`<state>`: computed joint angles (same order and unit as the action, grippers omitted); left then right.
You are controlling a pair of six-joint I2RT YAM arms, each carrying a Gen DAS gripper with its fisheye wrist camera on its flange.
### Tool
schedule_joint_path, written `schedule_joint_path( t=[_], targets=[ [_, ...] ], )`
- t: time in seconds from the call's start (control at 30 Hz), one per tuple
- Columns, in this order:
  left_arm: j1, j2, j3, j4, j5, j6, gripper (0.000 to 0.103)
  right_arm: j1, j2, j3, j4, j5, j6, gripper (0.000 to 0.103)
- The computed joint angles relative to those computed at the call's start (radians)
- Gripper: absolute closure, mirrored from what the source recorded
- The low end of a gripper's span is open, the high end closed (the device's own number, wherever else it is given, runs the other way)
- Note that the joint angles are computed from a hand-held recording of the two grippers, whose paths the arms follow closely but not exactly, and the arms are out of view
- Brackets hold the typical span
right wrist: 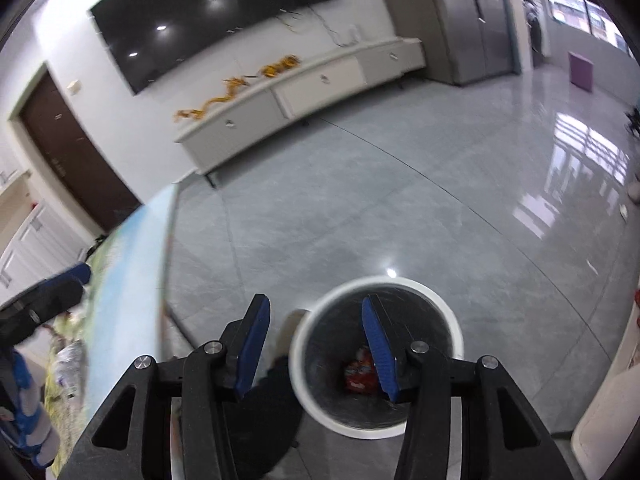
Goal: Collect trash
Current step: 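Grasp the lilac plastic bag with the left gripper while the right grasps the white printed bag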
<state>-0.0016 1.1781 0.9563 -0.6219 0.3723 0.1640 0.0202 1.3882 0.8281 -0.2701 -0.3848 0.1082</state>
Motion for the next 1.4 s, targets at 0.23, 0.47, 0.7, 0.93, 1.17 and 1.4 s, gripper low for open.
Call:
schedule_joint_path(
  t=[0.23,0.47,0.7,0.93,1.17,1.4],
  targets=[
    [0.39,-0.154,-0.063,-0.177,0.158,0.248,0.052,0.217,-0.1,0.047,-0.06,0.055,0.029,0.057],
    [0.905,-0.023,-0.007,-0.33,0.341,0.577,0.052,0.431,-0.064,0.108,-0.076,0.13,0.051,0.057],
    [1.175,0.231,0.073,-0.312,0.333,0.735,0.052,0.64,0.081,0.209,-0.086,0.177,0.066,0.057],
    [1.159,0.33,0.055,-0.217,0.264,0.717,0.055,0.795,0.256,0.347,-0.13,0.163,0.047,0.051],
    [1.17,0.374,0.024,-0.167,0.26,0.732,0.074,0.917,0.415,0.503,-0.195,0.155,-0.017,0.039],
    [1.222,0.368,0.019,-0.169,0.29,0.76,0.075,0.977,0.538,0.653,-0.228,0.143,-0.053,0.037]
  ],
)
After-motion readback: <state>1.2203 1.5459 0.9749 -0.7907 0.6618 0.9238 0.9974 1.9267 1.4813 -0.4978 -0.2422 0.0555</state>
